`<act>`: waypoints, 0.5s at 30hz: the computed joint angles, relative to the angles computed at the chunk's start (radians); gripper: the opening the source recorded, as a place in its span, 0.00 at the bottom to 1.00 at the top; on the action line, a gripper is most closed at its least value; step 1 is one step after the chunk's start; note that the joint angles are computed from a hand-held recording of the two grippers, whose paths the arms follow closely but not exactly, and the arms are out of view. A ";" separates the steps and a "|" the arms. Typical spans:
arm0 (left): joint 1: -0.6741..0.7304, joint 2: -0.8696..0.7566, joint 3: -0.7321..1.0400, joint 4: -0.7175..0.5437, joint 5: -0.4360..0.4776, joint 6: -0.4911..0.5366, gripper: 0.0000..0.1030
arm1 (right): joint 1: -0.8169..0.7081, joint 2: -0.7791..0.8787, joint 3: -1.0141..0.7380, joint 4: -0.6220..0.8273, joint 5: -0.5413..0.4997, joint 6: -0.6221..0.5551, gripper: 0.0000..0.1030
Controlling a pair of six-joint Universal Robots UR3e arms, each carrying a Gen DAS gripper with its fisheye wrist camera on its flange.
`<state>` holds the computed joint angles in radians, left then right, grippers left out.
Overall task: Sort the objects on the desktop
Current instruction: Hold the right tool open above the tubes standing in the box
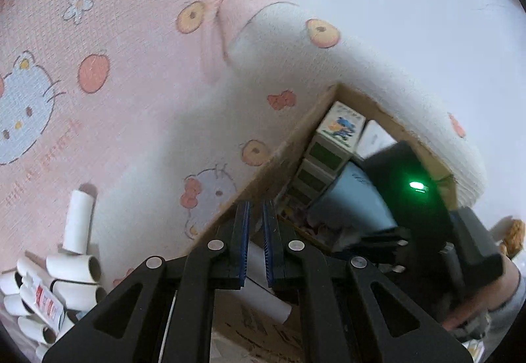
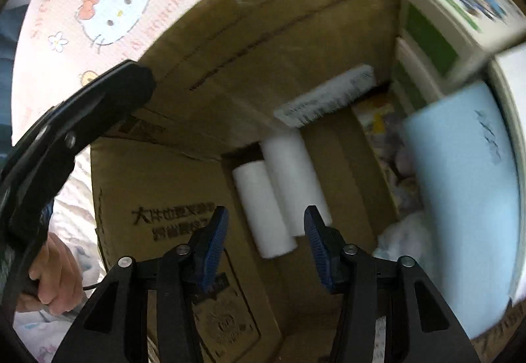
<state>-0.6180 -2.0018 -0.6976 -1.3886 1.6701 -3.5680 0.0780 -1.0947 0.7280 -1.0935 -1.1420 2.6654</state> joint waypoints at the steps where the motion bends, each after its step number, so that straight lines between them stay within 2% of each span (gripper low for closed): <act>1: 0.001 0.019 -0.040 0.029 -0.003 0.002 0.08 | 0.017 0.006 -0.001 -0.019 -0.023 0.016 0.39; 4: -0.007 0.040 -0.072 0.047 -0.001 0.022 0.08 | 0.054 0.024 -0.012 -0.029 -0.061 0.006 0.39; 9: -0.044 0.039 -0.083 0.065 0.076 0.070 0.08 | 0.101 0.059 -0.018 -0.051 -0.138 0.020 0.39; 12: -0.031 0.062 -0.122 0.085 0.046 0.066 0.08 | 0.102 0.121 -0.101 0.026 -0.121 0.028 0.39; 15: -0.008 0.079 -0.146 0.081 0.008 0.057 0.08 | 0.125 0.171 -0.158 0.044 -0.161 0.042 0.39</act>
